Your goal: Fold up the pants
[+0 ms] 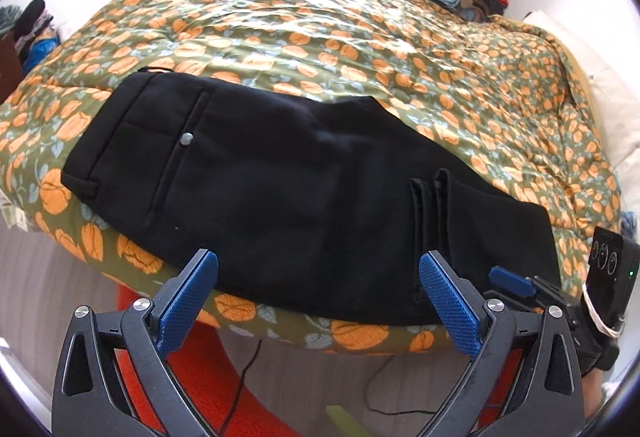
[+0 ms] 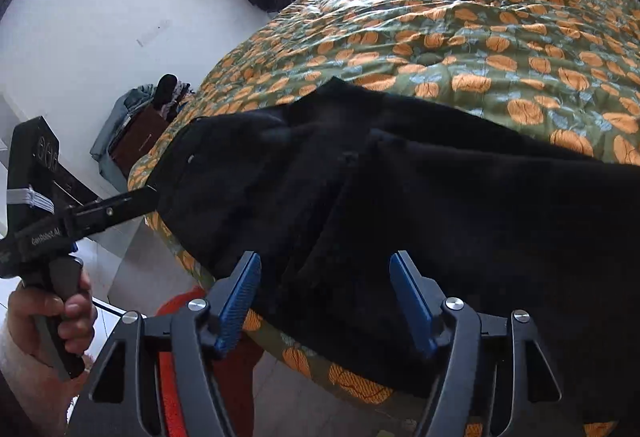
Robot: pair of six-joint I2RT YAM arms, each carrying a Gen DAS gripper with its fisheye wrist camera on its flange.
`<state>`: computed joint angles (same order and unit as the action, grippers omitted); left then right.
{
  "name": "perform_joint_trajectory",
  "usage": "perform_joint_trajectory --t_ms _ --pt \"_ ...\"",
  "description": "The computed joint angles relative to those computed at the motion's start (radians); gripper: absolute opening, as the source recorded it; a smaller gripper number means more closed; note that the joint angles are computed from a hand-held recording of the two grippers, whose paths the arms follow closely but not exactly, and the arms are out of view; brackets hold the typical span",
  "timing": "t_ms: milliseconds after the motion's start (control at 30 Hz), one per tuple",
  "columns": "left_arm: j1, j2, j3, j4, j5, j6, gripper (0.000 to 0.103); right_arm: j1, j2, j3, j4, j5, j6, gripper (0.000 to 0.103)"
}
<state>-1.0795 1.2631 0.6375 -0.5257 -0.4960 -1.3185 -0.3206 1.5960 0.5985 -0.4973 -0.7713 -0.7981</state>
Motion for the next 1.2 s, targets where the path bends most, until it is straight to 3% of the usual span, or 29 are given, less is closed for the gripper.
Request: perform_joint_trajectory --t_ms 67,167,233,300,333,400,567,700,800,1000,1100,1200 --pt "-0.042 -0.023 -0.034 0.114 0.005 0.028 0.101 -0.149 -0.019 0.026 -0.170 -0.016 -0.251 0.069" --pt "-0.007 0.066 -0.035 0.387 0.117 0.169 0.093 -0.405 -0.040 0.077 -0.363 0.010 -0.580 0.080" --pt "0.023 0.184 0.035 0.467 0.184 0.250 0.067 -0.554 -0.029 0.119 -0.456 0.048 -0.698 0.080" --pt "0.046 0.312 0.140 0.440 0.215 0.309 0.057 -0.675 0.035 0.181 -0.511 0.079 -0.753 0.080" --pt "0.054 0.364 0.187 0.411 0.226 0.319 0.047 -0.727 0.068 0.208 -0.529 0.086 -0.770 0.080" --pt "0.069 0.435 0.241 0.393 0.265 0.335 0.039 -0.789 0.116 0.247 -0.553 0.089 -0.782 0.080" --pt "0.061 0.533 0.324 0.299 0.262 0.335 0.039 -0.825 0.144 0.293 -0.586 0.064 -0.806 0.080" --pt "0.064 0.573 0.346 0.301 0.272 0.338 0.039 -0.799 0.136 0.284 -0.585 0.039 -0.820 0.080" --pt "0.064 0.581 0.354 0.294 0.254 0.317 0.012 -0.764 0.120 0.278 -0.565 0.018 -0.811 0.080" --pt "0.046 0.495 0.272 0.297 0.222 0.295 0.010 -0.624 0.103 0.378 -0.436 -0.064 -0.604 0.080" --pt "0.053 0.507 0.253 0.323 0.238 0.282 0.010 -0.527 0.195 0.433 -0.401 -0.022 -0.521 0.080" --pt "0.052 0.534 0.280 0.310 0.235 0.273 0.014 -0.404 0.344 0.443 -0.298 0.185 -0.423 0.077"
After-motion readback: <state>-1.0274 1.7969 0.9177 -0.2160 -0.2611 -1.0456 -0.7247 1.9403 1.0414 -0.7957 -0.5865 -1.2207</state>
